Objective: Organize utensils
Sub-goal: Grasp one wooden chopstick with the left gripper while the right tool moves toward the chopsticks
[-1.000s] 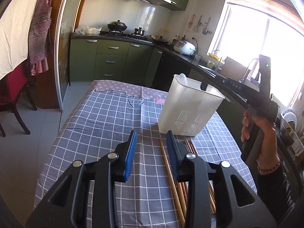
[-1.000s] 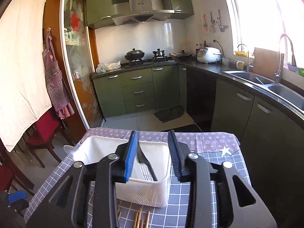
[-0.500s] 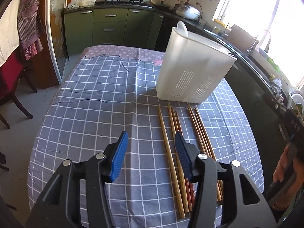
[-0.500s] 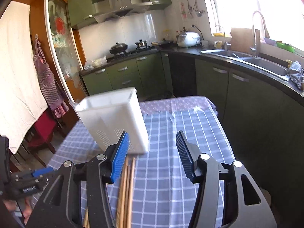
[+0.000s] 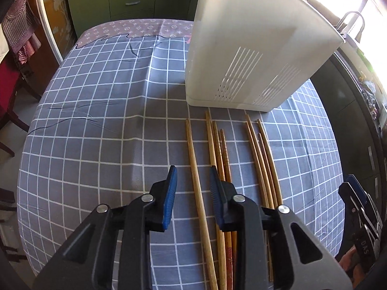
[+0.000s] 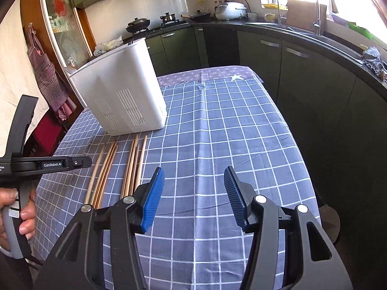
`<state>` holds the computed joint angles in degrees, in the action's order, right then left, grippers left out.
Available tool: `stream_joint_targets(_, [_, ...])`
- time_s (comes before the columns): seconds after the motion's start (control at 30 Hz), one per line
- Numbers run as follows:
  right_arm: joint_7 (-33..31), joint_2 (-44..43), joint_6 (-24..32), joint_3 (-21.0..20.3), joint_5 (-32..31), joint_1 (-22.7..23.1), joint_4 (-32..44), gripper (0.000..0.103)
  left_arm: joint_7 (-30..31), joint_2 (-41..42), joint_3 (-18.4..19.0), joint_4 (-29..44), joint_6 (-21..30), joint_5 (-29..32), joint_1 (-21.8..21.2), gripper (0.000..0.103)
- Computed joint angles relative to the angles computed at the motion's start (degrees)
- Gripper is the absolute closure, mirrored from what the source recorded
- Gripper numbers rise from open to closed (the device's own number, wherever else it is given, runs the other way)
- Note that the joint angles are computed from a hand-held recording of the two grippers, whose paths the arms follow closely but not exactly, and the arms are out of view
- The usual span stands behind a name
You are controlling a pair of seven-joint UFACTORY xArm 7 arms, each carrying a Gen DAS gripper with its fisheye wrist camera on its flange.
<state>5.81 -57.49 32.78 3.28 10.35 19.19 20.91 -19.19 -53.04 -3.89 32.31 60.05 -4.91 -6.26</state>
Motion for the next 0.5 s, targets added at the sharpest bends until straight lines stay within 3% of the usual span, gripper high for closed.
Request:
stream_joint_targets(0.2, [-0.1,1.68,0.92,-0.02,0.16,0.33,1.65,0.051,-0.4,3.46,-0.32,1.41,-0.12,1.25,0.73,0.078])
stream_joint_targets(0.33, [-0.19,1.66,1.07,-0.25,0.63,0.61,1.65,0.051,-0.04,6.78,0.1,2.83,0.41,1.63,1.0,0.088])
stream_joint_targets(0.5, [-0.4,1.62,1.44,-0.53,0.95,0.54,1.7,0.051,0.2,9.04,-0.3,4.16,0.47,2.13,1.02,0.088])
